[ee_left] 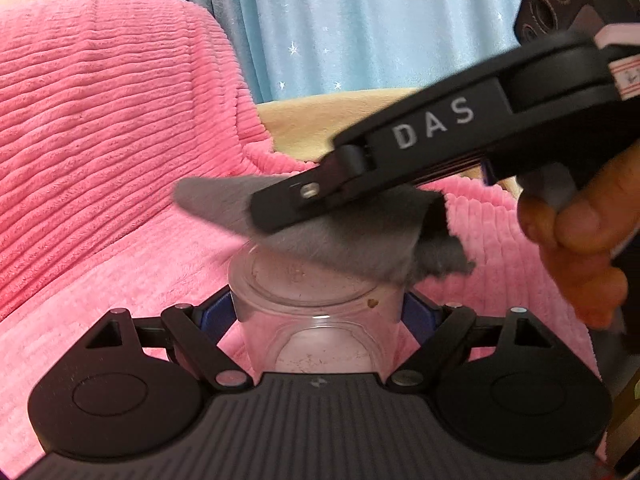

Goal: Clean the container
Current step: 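Press the cloth over the jar rim with the right gripper, then rub the cloth back and forth over the jar rim with the right gripper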

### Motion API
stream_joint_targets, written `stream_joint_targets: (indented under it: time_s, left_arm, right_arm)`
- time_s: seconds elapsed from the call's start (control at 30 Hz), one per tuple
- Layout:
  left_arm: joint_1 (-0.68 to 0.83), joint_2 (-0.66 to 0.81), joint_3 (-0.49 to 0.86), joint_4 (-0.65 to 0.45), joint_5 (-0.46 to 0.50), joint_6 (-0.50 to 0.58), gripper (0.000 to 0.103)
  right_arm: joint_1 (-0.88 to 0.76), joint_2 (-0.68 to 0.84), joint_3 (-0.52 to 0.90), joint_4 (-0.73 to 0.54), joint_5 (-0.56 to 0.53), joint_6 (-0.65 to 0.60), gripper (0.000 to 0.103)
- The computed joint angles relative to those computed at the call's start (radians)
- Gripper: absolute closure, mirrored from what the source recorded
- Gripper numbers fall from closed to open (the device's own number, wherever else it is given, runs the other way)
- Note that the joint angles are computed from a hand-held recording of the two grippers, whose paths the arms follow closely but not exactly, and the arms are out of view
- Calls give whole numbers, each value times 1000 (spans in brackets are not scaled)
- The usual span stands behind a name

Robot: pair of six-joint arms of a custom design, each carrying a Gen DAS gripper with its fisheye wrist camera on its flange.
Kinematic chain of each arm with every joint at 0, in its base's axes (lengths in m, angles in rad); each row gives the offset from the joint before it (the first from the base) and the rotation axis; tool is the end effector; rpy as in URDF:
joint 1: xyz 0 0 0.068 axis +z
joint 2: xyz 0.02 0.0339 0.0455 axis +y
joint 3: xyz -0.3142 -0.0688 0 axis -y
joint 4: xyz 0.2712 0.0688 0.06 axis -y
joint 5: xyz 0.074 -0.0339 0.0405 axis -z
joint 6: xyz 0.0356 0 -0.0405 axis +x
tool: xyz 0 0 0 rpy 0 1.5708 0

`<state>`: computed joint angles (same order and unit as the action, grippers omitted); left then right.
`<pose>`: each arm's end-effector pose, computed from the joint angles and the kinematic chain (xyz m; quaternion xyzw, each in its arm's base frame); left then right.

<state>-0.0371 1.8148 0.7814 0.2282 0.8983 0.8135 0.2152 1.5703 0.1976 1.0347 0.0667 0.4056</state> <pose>0.3516 -0.0409 0.1468 0.4925 0.6943 -0.2454 0.4639 0.2304 0.0479 0.1373 0.0967 0.8100 0.1506 0.5585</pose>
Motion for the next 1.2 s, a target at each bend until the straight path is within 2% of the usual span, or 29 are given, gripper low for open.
stream_joint_targets:
  time_s: [0.23, 0.37, 0.5, 0.7, 0.83, 1.03, 1.17, 1.2]
  left_arm:
    - [1, -4, 2, -5, 1, 0, 18]
    - [5, -3, 1, -2, 0, -6, 17]
    - [7, -7, -4, -2, -2, -3, 17]
    - [4, -6, -7, 10, -5, -8, 18]
    - [4, -2, 5, -8, -3, -10, 18]
    - [0, -7, 1, -7, -6, -5, 18]
    - [-2, -9, -2, -2, -9, -4, 17]
    - [-19, -35, -53, 50, -32, -35, 18]
  right_arm:
    - [-87, -127, -96, -40, -169, 43, 96]
    - [-77, -86, -93, 9, -252, 73, 96]
    - [-24, -32, -41, 18, -218, 80, 96]
    - [52, 2, 47, -53, -26, 3, 97]
    - [59, 3, 46, -55, 53, -43, 97]
    - [38, -62, -4, -83, 54, -43, 96]
    - [21, -113, -40, -103, 9, -20, 96]
    - [15, -125, -49, -104, -12, -18, 96]
